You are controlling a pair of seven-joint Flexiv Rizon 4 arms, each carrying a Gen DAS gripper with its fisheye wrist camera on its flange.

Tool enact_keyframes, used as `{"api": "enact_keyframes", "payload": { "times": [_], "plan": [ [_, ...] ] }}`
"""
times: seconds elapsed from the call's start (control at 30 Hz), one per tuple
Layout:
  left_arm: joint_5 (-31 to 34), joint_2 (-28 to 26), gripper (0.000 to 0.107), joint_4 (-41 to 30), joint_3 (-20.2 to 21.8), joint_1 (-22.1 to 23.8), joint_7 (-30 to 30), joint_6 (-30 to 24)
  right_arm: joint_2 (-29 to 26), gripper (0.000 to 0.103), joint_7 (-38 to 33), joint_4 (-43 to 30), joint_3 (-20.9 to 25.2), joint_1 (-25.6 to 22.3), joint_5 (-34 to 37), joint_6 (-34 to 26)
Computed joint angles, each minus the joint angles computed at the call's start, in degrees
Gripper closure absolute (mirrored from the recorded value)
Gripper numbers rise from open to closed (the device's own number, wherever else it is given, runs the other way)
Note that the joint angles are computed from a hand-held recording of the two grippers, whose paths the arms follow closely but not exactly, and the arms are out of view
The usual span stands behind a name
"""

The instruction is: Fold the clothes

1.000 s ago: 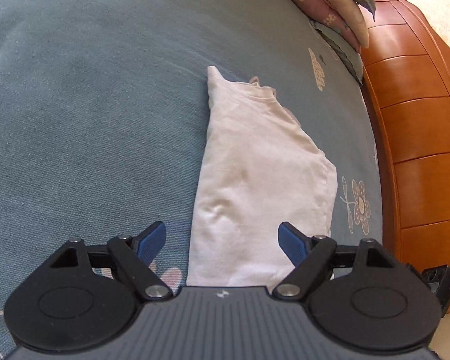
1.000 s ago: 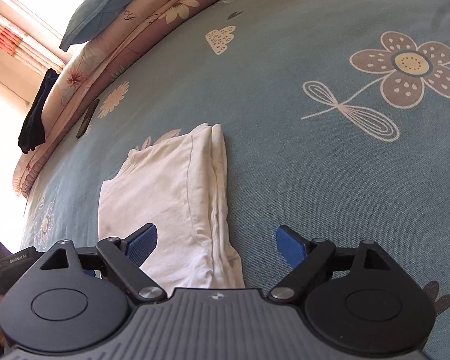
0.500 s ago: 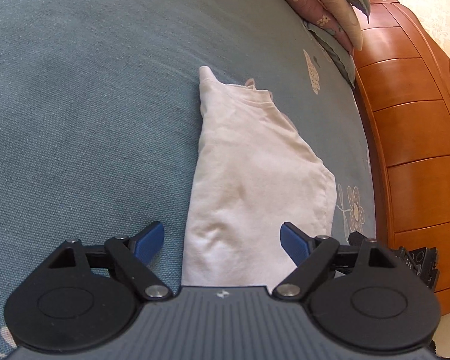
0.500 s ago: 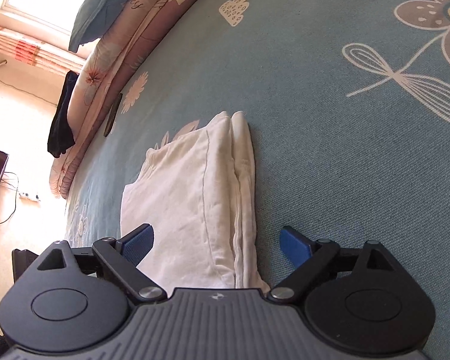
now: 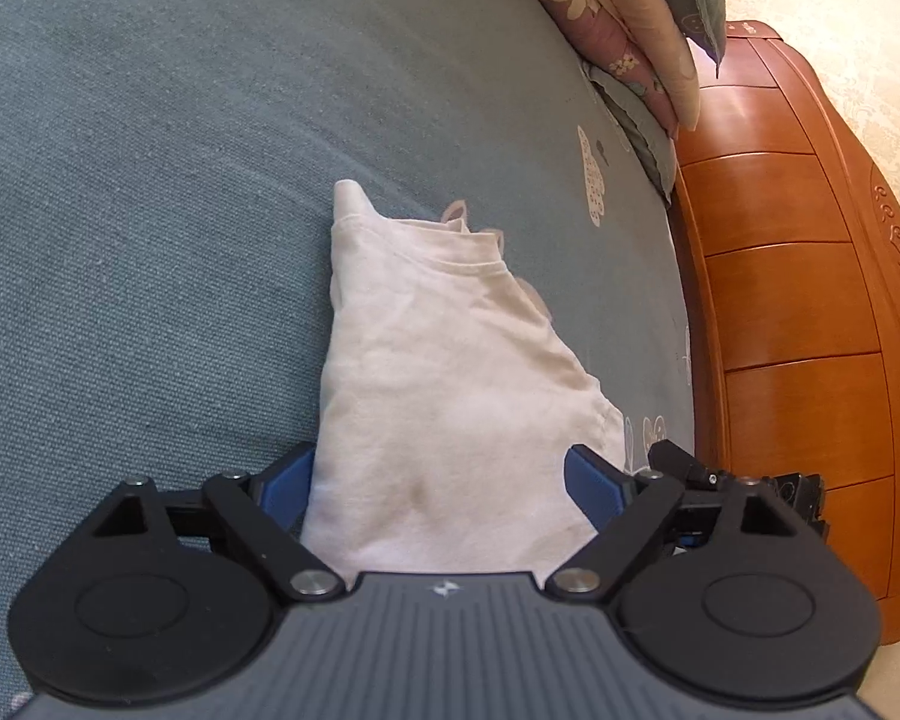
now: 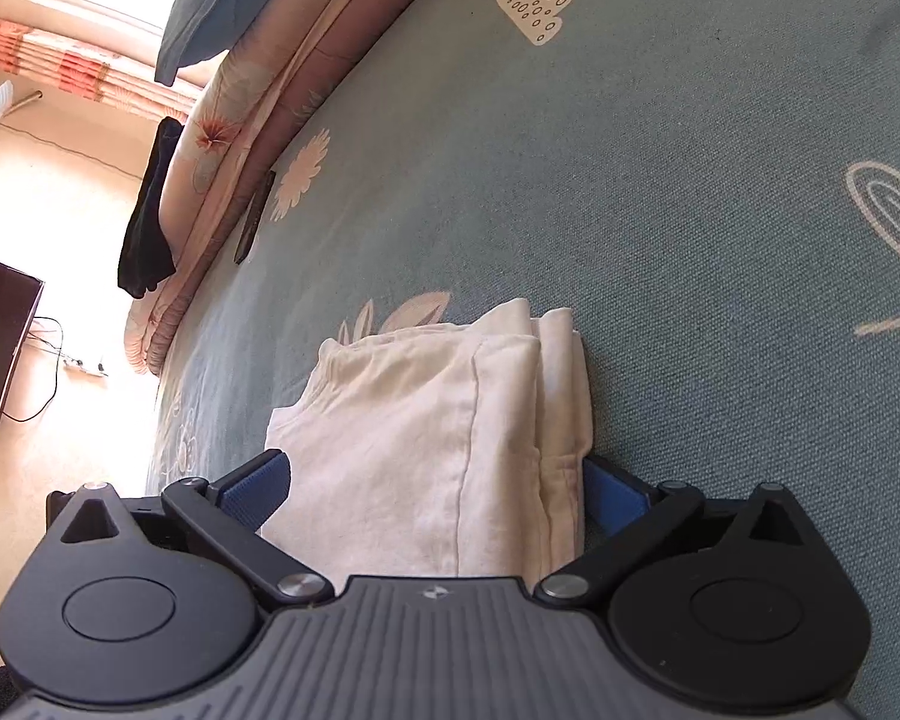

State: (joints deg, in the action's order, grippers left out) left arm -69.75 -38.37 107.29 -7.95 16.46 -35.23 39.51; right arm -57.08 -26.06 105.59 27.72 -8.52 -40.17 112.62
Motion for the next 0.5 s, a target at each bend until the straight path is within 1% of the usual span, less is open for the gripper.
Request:
{"api": "enact_keyframes", "payload": {
  "times": [0.07,0.2,0.27,0.33,0.37,0.43,0.5],
  "plan": [
    [1.69,-0.27,0.02,-0.29,0.27,1.1,-0.93,-3.23,-0.39,0.0,0.15,1.0,2.03,-2.35,-2.14,-0.62],
    [4.31,-0.18,0.019,0.4,1.21,2.69,-2.86,-8.59,-0.49,0.0,1.83,5.21,5.97,-6.71,-4.62,-0.63],
    [4.97,0.11,0.019,1.32,1.71,3.15,-3.63,-10.56,-0.06,0.0,1.91,7.59,7.1,-7.7,-4.17,0.17],
    [4.99,0.53,0.019,2.37,2.05,3.33,-3.58,-11.73,-2.12,0.0,6.21,8.76,10.03,-11.26,-9.63,-0.91],
    [4.75,0.82,0.019,2.96,2.19,3.29,-3.22,-11.91,-2.08,0.0,5.56,9.66,10.5,-11.31,-8.45,-0.27],
    [3.6,1.19,0.019,3.78,2.33,2.89,-2.56,-11.35,-0.79,0.0,6.0,11.14,8.27,-9.05,-6.87,2.91],
    [4.1,0.59,0.018,2.74,2.48,2.59,-3.34,-11.65,-0.11,0.0,6.89,10.99,6.25,-7.26,-6.62,4.49]
  ]
}}
